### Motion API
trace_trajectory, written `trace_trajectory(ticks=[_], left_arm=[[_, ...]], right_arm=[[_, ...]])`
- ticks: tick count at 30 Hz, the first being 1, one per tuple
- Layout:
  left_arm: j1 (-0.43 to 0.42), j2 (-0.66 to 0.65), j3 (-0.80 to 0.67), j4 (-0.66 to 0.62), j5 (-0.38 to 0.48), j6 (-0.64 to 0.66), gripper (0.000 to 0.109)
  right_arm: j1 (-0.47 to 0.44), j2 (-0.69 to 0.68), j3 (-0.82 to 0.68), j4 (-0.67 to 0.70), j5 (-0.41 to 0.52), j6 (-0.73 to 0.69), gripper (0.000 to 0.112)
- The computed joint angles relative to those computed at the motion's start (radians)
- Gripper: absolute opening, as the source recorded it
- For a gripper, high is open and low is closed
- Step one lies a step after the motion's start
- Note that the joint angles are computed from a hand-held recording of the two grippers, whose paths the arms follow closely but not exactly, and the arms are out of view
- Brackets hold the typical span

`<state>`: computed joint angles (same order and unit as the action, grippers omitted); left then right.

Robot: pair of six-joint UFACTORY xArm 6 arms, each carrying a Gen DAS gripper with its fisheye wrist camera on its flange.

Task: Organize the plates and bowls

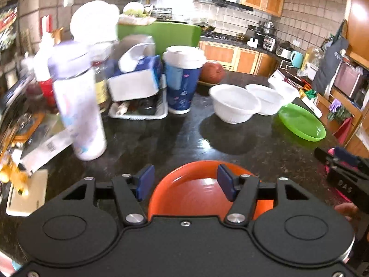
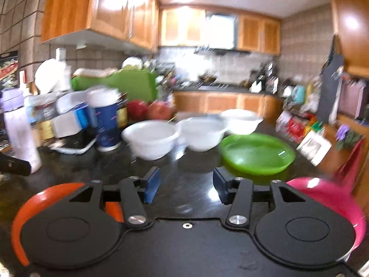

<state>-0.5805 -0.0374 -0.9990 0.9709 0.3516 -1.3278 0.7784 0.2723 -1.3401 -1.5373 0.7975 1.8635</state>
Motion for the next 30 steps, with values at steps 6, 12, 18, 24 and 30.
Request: trace_trajectory(ticks=[6, 12, 18, 24, 30], left_arm=[[-0.067, 0.151, -0.17, -0.093, 0.012, 0.073, 0.067], [-0.166, 0.318, -0.395, -0.041, 0.113, 0.015, 0.075], [-0.231, 0.524, -0.654, -0.111, 0.161, 0.09, 0.075], [-0.284, 0.729, -0.926, -0.28, 0.257, 0.235, 0.074], [-0.334, 0.888, -1.162, -0.368, 0.395, 0.302, 0.071]], right_arm=[[-0.095, -0.156, 0.162, -0.009, -0.087, 0.053, 0.056], [-0.233, -0.298, 0.324, -0.012, -0.183, 0.053, 0.056], [-0.371, -0.361, 0.407, -0.032, -0.281, -0.003, 0.056], [-0.524, -0.373, 0.449, -0.034, -0.444, -0.058, 0.056], [-0.615, -0.304, 0.423, -0.004, -0.565, -0.152, 0.055]])
